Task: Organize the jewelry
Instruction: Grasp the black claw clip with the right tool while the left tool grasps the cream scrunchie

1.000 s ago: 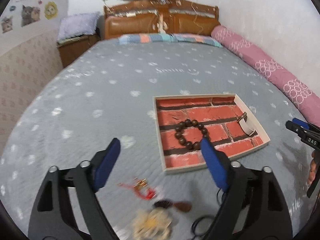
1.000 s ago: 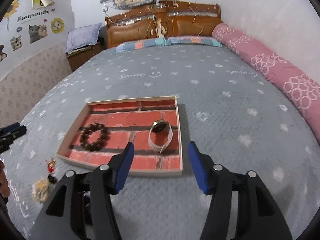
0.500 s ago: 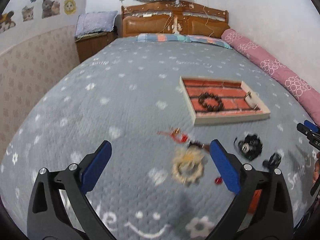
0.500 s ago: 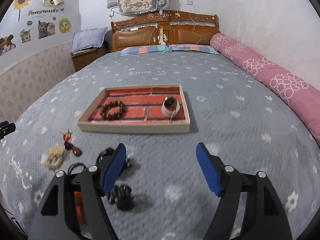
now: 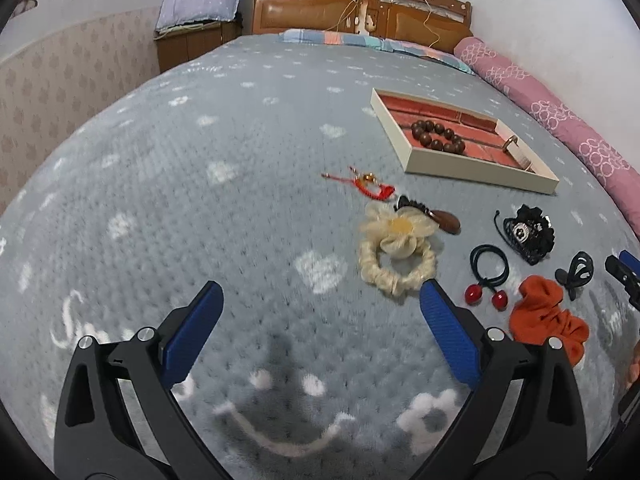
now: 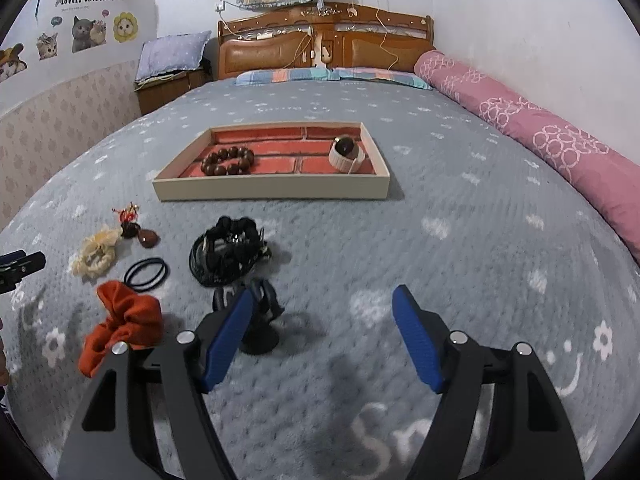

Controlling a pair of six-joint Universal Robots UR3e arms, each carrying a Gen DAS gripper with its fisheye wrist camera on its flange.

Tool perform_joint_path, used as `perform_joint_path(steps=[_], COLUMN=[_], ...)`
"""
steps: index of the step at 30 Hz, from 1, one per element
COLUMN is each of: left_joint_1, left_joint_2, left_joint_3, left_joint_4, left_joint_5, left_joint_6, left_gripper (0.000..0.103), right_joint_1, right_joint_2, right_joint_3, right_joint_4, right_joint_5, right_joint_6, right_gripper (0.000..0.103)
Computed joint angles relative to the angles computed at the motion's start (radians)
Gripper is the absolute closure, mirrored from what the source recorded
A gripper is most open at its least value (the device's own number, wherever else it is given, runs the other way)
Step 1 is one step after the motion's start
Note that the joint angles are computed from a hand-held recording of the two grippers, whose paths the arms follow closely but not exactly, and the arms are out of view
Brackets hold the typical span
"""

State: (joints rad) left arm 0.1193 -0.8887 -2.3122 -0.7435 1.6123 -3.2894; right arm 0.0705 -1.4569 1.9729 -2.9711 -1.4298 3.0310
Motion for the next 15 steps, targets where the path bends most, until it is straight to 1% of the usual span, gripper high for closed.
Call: perform_joint_path(steps=[3, 7, 15], left_joint_1=[0.017, 0.001, 0.02], left_joint_2=[-0.001, -0.036, -0.097], left_joint_3=[-0.027, -0.03, -0.017], left_joint_4=[0.024, 0.059, 0.099], left_joint_5=[-0.023, -0.01, -0.038], left_joint_6=[0.001, -0.004, -0.001], left_gripper=[0.007, 0.008, 0.008], right_joint_1=[0.016, 0.043, 0.087], right_joint_2=[0.009, 0.034, 0.089], right_joint_3=[0.008, 0.0, -0.034], right_joint_4=[-0.013, -0.014, -0.01], right_joint_5=[-0.016, -0.037, -0.074], right_joint_6=[0.009, 0.024, 0.041], right_gripper=[0.031, 0.031, 0.031])
